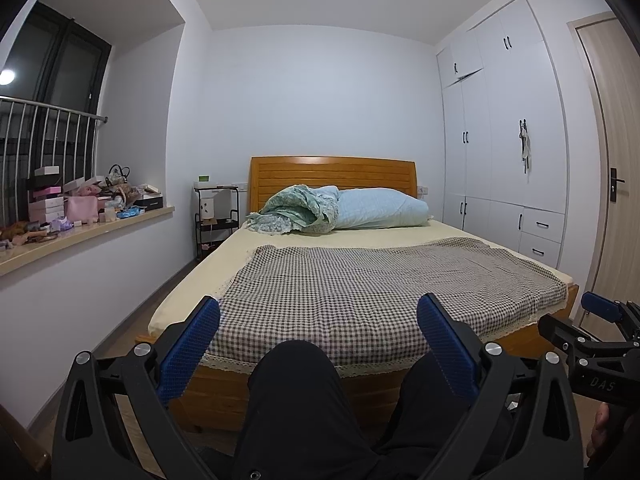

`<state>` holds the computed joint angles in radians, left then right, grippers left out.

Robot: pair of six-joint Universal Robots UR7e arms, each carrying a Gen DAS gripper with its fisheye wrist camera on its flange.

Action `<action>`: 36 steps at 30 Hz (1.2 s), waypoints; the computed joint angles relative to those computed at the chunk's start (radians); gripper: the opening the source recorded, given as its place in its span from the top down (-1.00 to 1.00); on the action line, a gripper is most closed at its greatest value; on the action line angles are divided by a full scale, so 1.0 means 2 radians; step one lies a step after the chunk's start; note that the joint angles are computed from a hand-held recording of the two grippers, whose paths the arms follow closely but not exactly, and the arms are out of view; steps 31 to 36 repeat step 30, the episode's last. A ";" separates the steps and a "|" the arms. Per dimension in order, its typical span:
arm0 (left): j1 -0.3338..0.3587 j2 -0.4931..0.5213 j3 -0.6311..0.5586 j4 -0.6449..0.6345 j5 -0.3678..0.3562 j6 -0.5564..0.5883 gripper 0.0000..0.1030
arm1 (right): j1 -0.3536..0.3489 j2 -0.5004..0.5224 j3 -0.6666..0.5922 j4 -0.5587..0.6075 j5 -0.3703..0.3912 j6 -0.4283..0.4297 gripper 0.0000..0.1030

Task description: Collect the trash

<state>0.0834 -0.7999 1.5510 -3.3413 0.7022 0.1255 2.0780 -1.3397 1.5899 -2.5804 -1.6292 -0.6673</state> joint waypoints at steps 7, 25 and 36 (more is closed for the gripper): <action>0.001 0.005 -0.007 0.004 0.003 -0.001 -0.86 | 0.001 0.001 -0.001 0.000 -0.002 0.001 -0.78; 0.007 0.009 -0.021 -0.012 0.000 0.015 -0.86 | -0.002 0.003 -0.003 0.007 -0.008 0.007 -0.78; 0.018 -0.013 -0.002 -0.030 -0.018 0.025 -0.86 | -0.007 0.022 -0.020 0.008 -0.001 0.006 -0.78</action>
